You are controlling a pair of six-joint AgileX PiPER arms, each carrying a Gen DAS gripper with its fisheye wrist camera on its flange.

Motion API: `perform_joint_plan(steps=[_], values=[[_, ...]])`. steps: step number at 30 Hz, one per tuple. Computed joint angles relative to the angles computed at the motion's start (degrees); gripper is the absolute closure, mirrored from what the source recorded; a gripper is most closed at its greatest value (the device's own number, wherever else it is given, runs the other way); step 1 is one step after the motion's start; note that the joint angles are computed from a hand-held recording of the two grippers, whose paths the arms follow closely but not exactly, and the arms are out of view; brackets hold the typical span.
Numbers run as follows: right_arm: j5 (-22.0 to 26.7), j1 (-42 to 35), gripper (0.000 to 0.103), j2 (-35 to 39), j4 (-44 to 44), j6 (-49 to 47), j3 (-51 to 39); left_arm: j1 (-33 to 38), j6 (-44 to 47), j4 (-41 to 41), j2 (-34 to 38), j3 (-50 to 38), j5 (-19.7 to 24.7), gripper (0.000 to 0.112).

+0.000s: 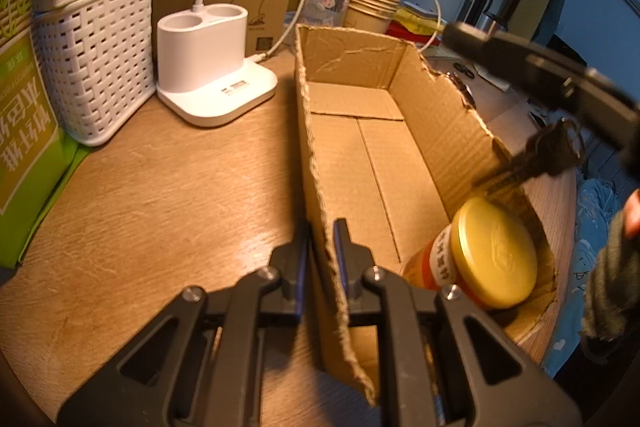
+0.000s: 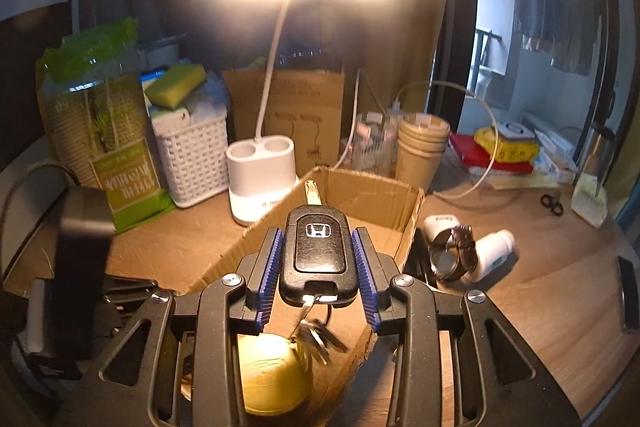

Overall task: Organize rigid objects
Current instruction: 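Lift the car key into the box with the right tool and release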

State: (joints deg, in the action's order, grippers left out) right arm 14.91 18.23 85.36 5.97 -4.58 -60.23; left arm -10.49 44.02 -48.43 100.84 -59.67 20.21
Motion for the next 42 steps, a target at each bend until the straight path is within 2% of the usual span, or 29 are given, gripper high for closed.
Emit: perform_joint_plan(steps=[5, 21, 26, 37, 42], values=[[-0.3, -1.0, 0.066, 2.2, 4.7, -4.2, 0.5, 0.0, 0.1, -0.1, 0.1, 0.0, 0.0, 0.099], [1.0, -1.2, 0.066, 4.9, 9.8, -10.3, 2.4, 0.0, 0.3, -0.3, 0.1, 0.0, -0.1, 0.099], [1.5, -2.2, 0.065, 4.1, 15.7, -16.7, 3.1, 0.0, 0.3, -0.3, 0.1, 0.0, -0.1, 0.099], [1.5, -2.9, 0.064, 2.5, 17.5, -18.0, 4.1, 0.0, 0.2, -0.2, 0.1, -0.2, 0.1, 0.099], [1.2, -3.7, 0.059, 0.7, 16.5, -17.0, 4.9, 0.0, 0.2, -0.3, 0.1, -0.1, 0.1, 0.099]])
